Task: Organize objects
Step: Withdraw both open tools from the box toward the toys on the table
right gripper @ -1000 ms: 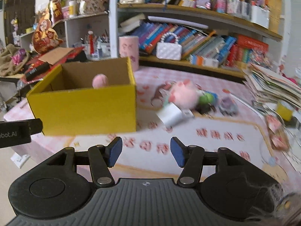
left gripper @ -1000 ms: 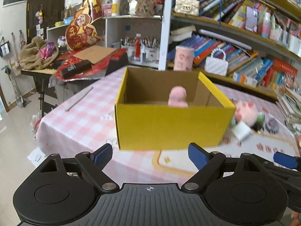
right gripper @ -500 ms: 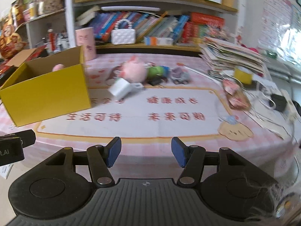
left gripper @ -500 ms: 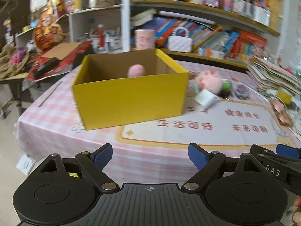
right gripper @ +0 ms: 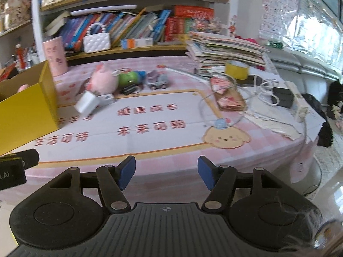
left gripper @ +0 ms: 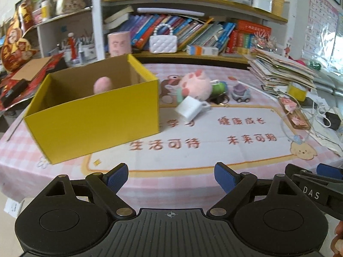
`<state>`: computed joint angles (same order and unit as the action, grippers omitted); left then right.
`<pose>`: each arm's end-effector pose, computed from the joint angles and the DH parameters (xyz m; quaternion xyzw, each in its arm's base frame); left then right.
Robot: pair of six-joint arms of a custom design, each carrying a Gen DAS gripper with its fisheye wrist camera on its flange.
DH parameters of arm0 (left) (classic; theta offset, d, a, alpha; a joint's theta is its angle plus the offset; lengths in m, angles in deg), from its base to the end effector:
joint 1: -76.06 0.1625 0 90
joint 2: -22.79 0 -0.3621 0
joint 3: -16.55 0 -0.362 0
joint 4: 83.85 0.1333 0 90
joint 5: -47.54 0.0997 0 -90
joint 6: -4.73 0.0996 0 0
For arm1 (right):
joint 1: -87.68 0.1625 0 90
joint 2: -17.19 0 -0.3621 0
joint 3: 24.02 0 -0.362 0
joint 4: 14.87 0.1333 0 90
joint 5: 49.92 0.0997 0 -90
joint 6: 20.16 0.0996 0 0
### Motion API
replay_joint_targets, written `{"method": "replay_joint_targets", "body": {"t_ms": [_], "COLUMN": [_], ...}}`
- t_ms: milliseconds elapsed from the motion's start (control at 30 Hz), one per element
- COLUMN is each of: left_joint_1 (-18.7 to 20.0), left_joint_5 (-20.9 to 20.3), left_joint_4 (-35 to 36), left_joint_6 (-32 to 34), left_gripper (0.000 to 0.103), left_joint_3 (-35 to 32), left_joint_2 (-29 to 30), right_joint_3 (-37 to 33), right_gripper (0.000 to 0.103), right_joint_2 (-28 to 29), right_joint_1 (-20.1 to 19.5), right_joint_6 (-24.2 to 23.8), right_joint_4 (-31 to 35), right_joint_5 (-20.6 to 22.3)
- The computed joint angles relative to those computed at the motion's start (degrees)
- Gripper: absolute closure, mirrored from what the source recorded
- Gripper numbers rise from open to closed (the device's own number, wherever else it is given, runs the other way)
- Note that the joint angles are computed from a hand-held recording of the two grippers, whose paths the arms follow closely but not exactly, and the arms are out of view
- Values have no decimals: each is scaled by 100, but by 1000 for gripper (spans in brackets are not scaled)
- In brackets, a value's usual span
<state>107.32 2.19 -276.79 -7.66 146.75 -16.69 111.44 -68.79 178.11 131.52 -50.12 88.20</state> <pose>-0.2256 -0.3748 -0.0174 0.3248 0.8615 -0.2998 0.2500 0.0614 -0.3001 0.1355 -0.0636 -0.7603 0.4667 0.4474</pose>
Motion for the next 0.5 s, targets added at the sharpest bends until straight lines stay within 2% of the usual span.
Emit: {"method": "replay_joint_targets", "body": {"t_ms": [233, 500], "left_joint_1": [87, 301], "left_joint_5": [-184, -168], "left_joint_4": [206, 582], "left_joint_6": [182, 234], "left_gripper": [15, 16], "left_joint_3": [-592, -1461], "left_joint_2": [390, 900], "right_joint_3": [-252, -883], "right_gripper": [39, 34], "right_joint_2": [-189, -65], "right_joint_1": [-477, -924], "right_joint_6": [49, -51], "right_joint_4": [474, 1067], "right_joint_5": [-267, -724]}}
